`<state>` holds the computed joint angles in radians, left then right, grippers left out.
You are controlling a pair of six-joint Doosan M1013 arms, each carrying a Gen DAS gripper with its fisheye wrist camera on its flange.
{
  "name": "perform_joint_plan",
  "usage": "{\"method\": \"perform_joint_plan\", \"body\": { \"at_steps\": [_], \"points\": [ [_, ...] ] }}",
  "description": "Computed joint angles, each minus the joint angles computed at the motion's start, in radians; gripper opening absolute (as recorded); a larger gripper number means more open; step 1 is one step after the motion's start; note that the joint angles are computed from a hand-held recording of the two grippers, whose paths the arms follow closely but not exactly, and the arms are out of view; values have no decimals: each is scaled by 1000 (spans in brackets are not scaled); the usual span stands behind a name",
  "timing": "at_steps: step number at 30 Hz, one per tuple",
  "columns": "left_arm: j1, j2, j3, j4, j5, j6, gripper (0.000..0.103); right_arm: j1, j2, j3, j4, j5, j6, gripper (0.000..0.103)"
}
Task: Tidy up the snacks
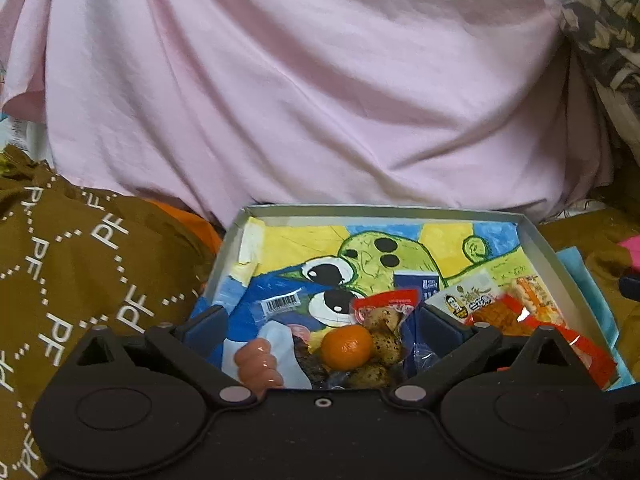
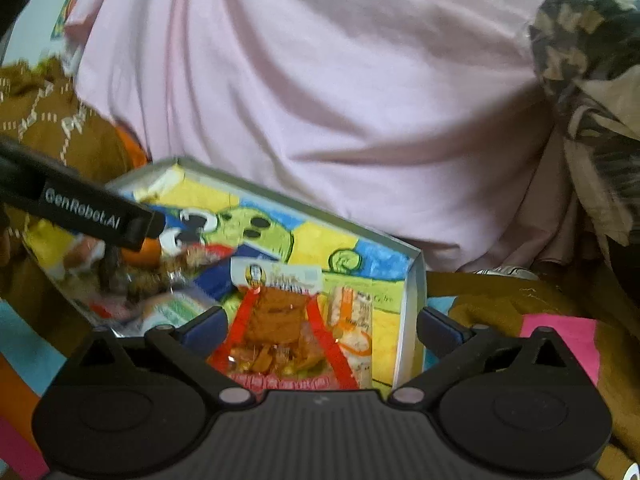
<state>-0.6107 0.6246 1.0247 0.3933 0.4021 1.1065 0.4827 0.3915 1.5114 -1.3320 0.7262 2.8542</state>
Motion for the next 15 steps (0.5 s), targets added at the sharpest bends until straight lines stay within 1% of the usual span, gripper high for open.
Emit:
{"method": "perform_joint_plan", "body": {
  "at_steps": [3,9,15],
  "points": [
    [-1,-15,17,37,-17,-46,102,4,-12,5,-13,9,51,103],
    [-6,-50,60,83,-53,-86,102,10,-41,23,-28,21,160,103],
    [-11,-82,98,122,-60,-106,102,30,-69,48,-72,40,214,103]
  ]
}}
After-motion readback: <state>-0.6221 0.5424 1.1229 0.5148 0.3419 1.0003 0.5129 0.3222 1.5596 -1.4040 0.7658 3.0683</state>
